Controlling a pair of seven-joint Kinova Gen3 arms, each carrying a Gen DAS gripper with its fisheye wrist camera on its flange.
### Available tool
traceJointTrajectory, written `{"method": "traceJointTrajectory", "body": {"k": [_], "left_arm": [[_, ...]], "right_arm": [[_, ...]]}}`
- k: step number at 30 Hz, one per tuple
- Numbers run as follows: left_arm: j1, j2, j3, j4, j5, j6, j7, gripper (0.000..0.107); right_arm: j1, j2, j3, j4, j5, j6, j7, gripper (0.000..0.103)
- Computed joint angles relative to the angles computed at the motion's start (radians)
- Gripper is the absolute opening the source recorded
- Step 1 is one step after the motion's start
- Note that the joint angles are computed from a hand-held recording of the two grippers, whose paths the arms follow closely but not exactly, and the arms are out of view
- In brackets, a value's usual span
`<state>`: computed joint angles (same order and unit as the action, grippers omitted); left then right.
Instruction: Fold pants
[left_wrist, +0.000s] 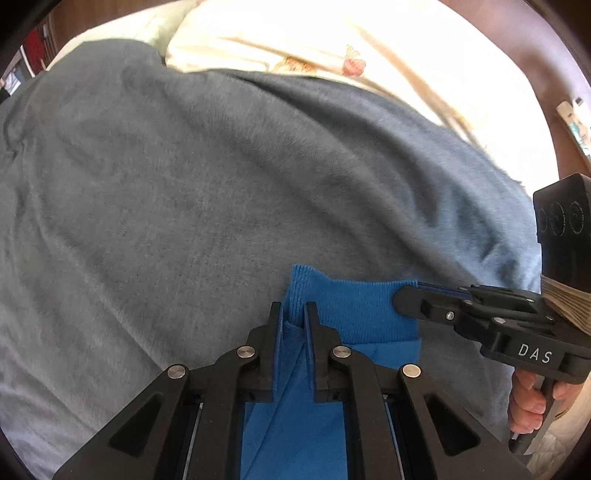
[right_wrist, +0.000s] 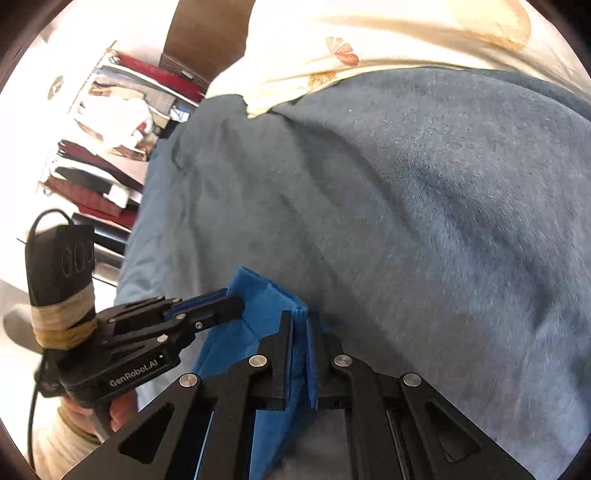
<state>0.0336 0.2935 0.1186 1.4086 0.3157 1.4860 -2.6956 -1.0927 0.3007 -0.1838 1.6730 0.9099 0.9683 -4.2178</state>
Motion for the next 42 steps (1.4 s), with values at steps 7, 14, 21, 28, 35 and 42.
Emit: {"method": "traceJointTrajectory", "body": {"k": [7, 14, 21, 28, 35, 42], "left_arm": [[0.003, 0.029, 0.007, -0.045, -0.014, 0.036, 0.004, 0.020], [0.022, 0.086, 0.006, -0.132, -0.033, 0.109, 0.039, 0.034], [0.017, 0.150, 0.002, -0.150, -0.048, 0.142, 0.102, 0.034], [-0.011, 0.136, 0.015, -0.133, -0.031, 0.138, 0.087, 0.017], [-0.047, 0.105, 0.024, -0.175, 0.051, 0.196, -0.018, 0.014], [0.020, 0.138, 0.013, -0.174, 0.002, 0.117, 0.051, 0.013]], "right_arm": [[0.026, -0.009, 0.007, 0.059, -0.007, -0.102, -0.026, 0.015], [-0.005, -0.016, 0.008, 0.124, 0.084, -0.159, -0.231, 0.030], [0.013, 0.008, 0.013, 0.167, 0.222, -0.241, -0.349, 0.030], [0.030, 0.016, 0.013, 0.183, 0.264, -0.288, -0.384, 0.021], [-0.045, -0.005, 0.016, 0.057, 0.108, -0.057, -0.170, 0.016], [0.008, 0.034, -0.021, -0.054, -0.012, 0.065, 0.030, 0.016]]}}
